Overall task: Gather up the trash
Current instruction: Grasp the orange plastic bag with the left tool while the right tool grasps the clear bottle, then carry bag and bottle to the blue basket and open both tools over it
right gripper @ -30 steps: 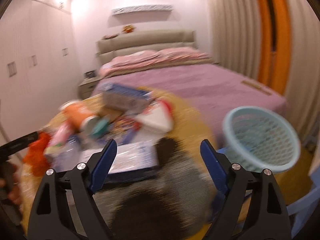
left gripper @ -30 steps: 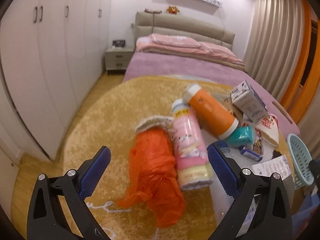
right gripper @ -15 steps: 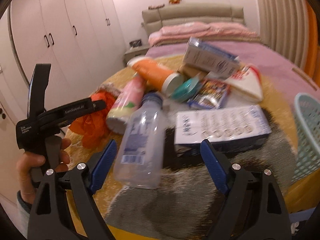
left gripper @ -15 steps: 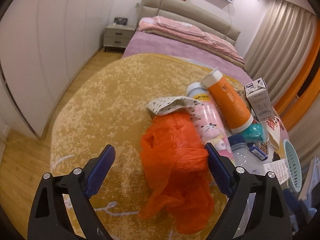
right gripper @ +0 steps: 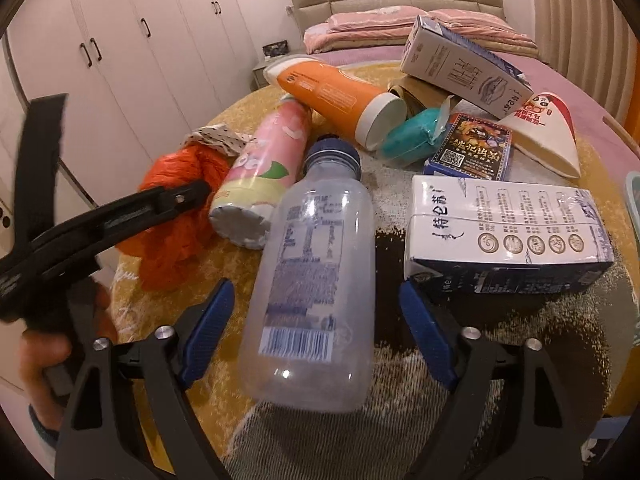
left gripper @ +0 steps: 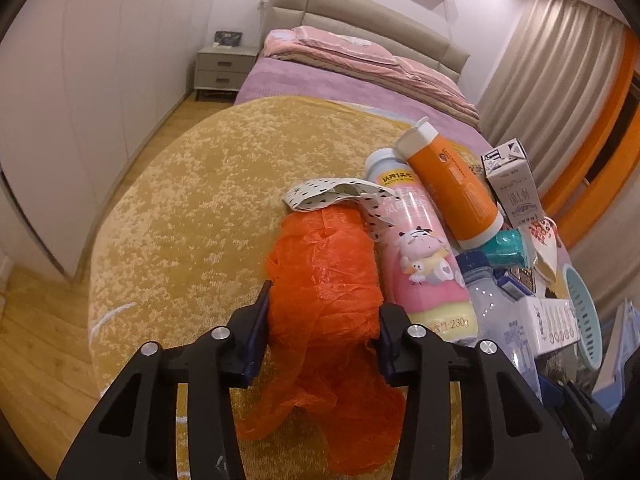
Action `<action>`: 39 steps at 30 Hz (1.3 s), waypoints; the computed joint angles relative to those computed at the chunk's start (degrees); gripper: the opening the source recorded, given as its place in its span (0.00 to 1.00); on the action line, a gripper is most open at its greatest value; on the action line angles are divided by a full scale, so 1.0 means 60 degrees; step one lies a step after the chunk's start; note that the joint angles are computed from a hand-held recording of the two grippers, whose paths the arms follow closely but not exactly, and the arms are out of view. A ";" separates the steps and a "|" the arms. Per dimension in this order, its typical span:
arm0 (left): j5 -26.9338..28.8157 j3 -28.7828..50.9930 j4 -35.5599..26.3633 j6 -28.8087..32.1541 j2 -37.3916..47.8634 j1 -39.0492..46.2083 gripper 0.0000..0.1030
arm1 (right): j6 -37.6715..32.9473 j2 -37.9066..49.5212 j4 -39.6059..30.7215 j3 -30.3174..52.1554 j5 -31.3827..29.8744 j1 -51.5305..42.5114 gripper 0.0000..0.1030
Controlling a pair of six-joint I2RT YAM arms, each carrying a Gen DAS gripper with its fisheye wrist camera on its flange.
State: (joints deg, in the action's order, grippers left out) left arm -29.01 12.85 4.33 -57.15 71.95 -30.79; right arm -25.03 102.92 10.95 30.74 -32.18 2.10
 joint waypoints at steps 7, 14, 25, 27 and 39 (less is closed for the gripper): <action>-0.0600 -0.0009 -0.1143 -0.0348 -0.1252 -0.0777 0.35 | -0.0004 0.0459 -0.0746 0.0828 -0.0401 -0.0253 0.52; -0.1913 0.0816 -0.2889 -0.1021 -0.2061 -0.2415 0.34 | -0.0399 -0.0168 -0.1690 0.1087 -0.1293 -0.1155 0.51; -0.2918 0.2055 -0.3719 -0.1155 -0.1623 -0.3612 0.34 | -0.0884 -0.1127 -0.3423 0.1770 -0.2790 -0.2477 0.51; -0.2989 0.2311 -0.3601 -0.0909 -0.1423 -0.3702 0.34 | -0.0848 -0.1165 -0.3503 0.2034 -0.3095 -0.2860 0.51; -0.1478 0.5096 -0.0714 0.2112 0.2538 -0.3092 0.34 | 0.0258 0.0473 -0.3154 0.4568 -0.3470 -0.5281 0.51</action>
